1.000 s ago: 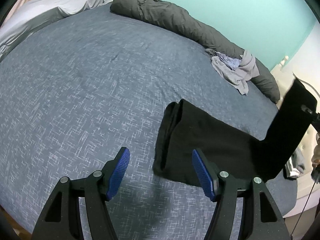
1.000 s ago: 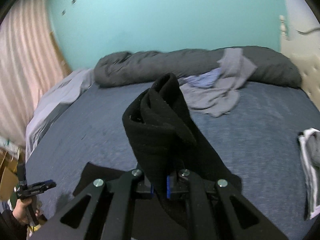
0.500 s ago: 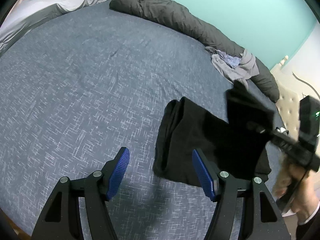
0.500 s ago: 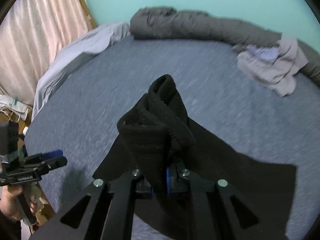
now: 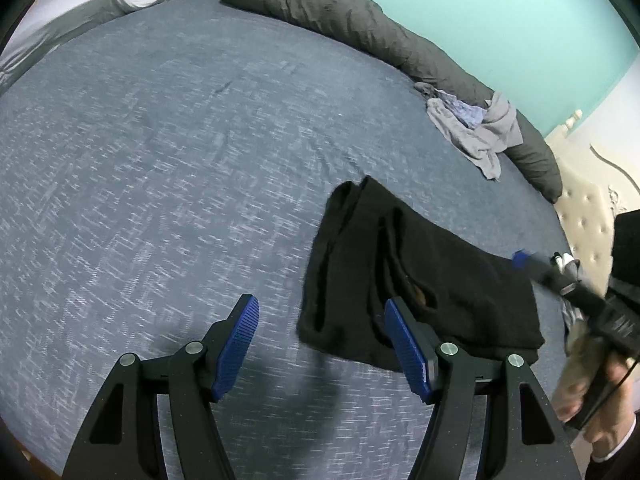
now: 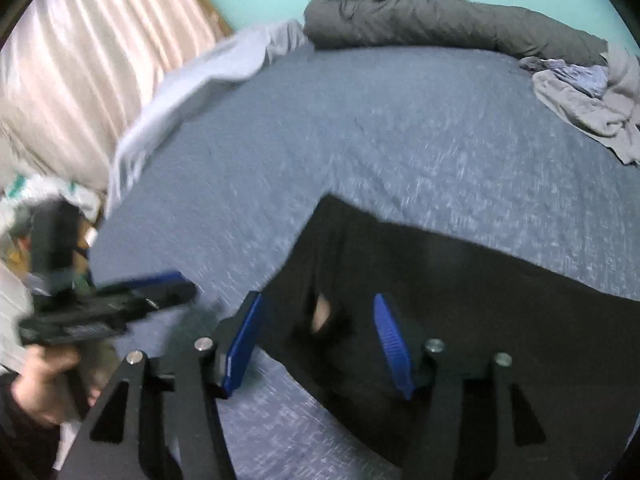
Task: Fold clothes
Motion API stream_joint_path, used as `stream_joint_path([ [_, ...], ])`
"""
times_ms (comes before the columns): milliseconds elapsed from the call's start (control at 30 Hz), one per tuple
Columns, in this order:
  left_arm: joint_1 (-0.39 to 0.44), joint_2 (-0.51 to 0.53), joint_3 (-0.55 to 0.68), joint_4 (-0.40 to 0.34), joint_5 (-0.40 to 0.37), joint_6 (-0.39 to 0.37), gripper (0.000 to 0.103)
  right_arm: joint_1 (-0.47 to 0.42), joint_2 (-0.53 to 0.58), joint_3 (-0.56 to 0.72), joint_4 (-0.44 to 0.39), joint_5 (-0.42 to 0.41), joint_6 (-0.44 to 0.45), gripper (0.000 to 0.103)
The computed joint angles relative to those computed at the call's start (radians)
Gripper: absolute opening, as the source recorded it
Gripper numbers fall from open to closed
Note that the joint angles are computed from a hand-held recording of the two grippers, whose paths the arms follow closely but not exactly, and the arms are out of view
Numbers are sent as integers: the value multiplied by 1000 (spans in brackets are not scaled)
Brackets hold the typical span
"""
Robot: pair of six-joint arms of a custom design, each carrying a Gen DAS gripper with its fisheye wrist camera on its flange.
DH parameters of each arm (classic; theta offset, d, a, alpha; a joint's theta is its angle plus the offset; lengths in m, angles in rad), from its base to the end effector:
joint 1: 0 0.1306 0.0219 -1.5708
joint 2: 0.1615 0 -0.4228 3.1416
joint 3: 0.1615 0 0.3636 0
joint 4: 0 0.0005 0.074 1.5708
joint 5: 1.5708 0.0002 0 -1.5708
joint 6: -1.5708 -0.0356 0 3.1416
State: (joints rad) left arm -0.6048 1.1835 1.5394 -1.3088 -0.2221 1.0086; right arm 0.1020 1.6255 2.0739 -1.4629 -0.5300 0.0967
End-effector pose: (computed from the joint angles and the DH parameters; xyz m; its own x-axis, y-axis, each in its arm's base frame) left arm 0.2764 -0.1821 0.5806 -0.7379 -0.4932 -0.4607 -0.3276 0.8585 -0.3945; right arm 0.4910 0.0678 0.6122 -0.8067 -0.1663 -0.5670 -0.4333 0.8189 0.3763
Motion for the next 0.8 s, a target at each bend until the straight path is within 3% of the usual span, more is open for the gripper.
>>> stream_joint_path([
  [67, -12, 20, 11, 5, 4, -8, 70, -53, -4, 24, -9, -38, -7, 59],
  [367, -23, 116, 33, 61, 63, 4, 70, -341, -27, -2, -69, -13, 89, 61],
  [500, -45, 183, 89, 9, 51, -11, 80, -454, -44, -62, -66, -25, 105, 61],
  [633, -46, 226, 112, -14, 50, -7, 81, -510, -46, -96, -60, -63, 89, 61],
  [800, -31, 225, 65, 31, 65, 17, 77, -538, -53, -123, -51, -83, 89, 61],
])
